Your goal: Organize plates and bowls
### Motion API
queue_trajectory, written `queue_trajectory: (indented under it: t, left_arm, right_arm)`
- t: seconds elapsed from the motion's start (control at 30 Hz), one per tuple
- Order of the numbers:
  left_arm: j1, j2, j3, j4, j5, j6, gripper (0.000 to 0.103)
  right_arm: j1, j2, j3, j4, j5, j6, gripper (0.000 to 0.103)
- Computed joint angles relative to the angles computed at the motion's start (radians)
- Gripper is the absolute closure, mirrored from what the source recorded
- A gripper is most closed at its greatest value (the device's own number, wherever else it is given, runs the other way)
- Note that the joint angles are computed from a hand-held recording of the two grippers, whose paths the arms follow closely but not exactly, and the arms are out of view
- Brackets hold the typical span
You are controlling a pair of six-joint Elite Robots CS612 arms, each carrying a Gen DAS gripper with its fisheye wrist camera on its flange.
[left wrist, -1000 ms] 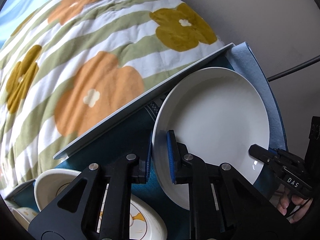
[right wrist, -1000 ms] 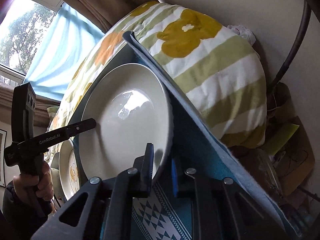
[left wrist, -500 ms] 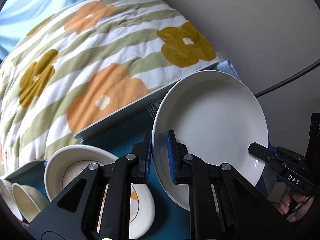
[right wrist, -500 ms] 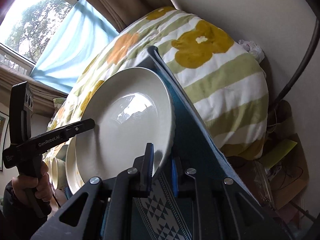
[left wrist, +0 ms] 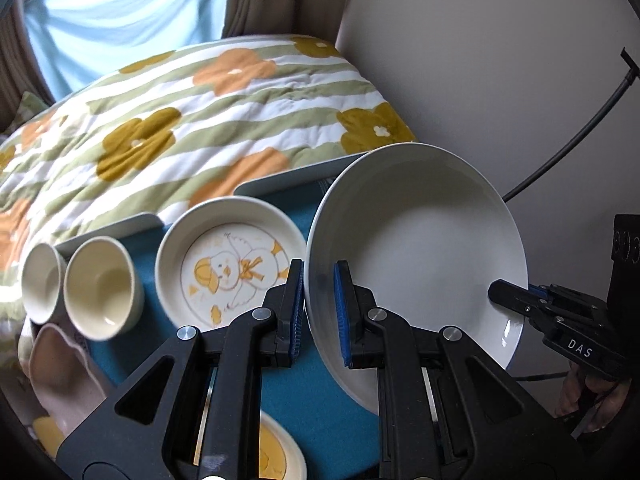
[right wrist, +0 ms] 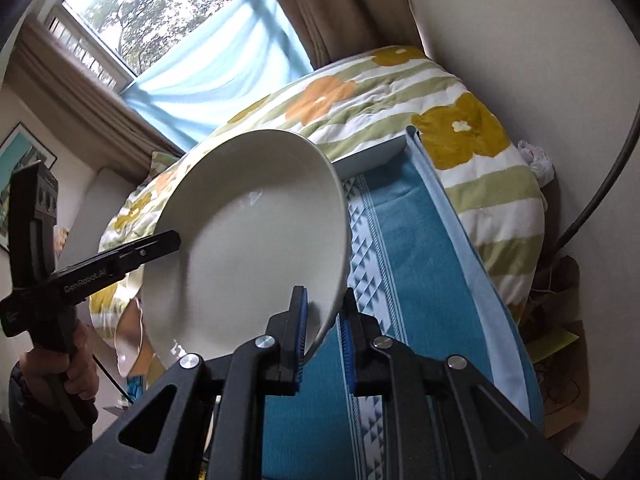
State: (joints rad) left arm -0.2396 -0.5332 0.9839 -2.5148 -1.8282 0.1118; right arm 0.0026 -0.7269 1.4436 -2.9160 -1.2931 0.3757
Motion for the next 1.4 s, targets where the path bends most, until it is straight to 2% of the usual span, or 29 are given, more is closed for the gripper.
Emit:
queue_trajectory:
  t: [0.1,0.27,0.37,0.5,0.73,0.97,1.07,1.4]
  left_arm:
    - [0.016,-0.061,0.120,-0.064,0.003,-0.012,0.091]
    - [0.048,-0.131,0.268,-0.135,-0.010,-0.048,0.091]
    - [0.064,-0.166,0.349,-0.186,0.010,-0.053,0.091]
    - [0.089,-0.188,0.414,-0.212,0.035,-0.084,0.091]
    - [0.116,-0.179,0.465,-0.252,0.096,-0.127,0.091]
    - [0.140,-0.127,0.442,-0.241,0.098,-0.178,0.091]
    - [0.151,-0.109,0.440,-0.254,0.076,-0.221,0.091]
    - [0.144,-0.083,0.419,-0.238,0.113,-0.224,0.090]
  right_arm:
    - [0.021,-0.025,0.040,-0.018,-0.009,-0.009,0.088]
    - [0.053,-0.046,0.082,-0.034,-0.003,-0.024,0.088]
    - [0.072,-0.043,0.091,-0.039,0.011,-0.032,0.088]
    - [0.095,-0.020,0.080,-0.033,0.043,-0.054,0.088]
    - [0.131,0.039,0.017,0.017,0.062,-0.116,0.088]
    - [0.152,0.094,-0.057,0.071,0.052,-0.181,0.088]
    - [0.162,0.107,-0.079,0.089,0.037,-0.211,0.088]
    - [0.169,0.132,-0.121,0.140,0.029,-0.233,0.089]
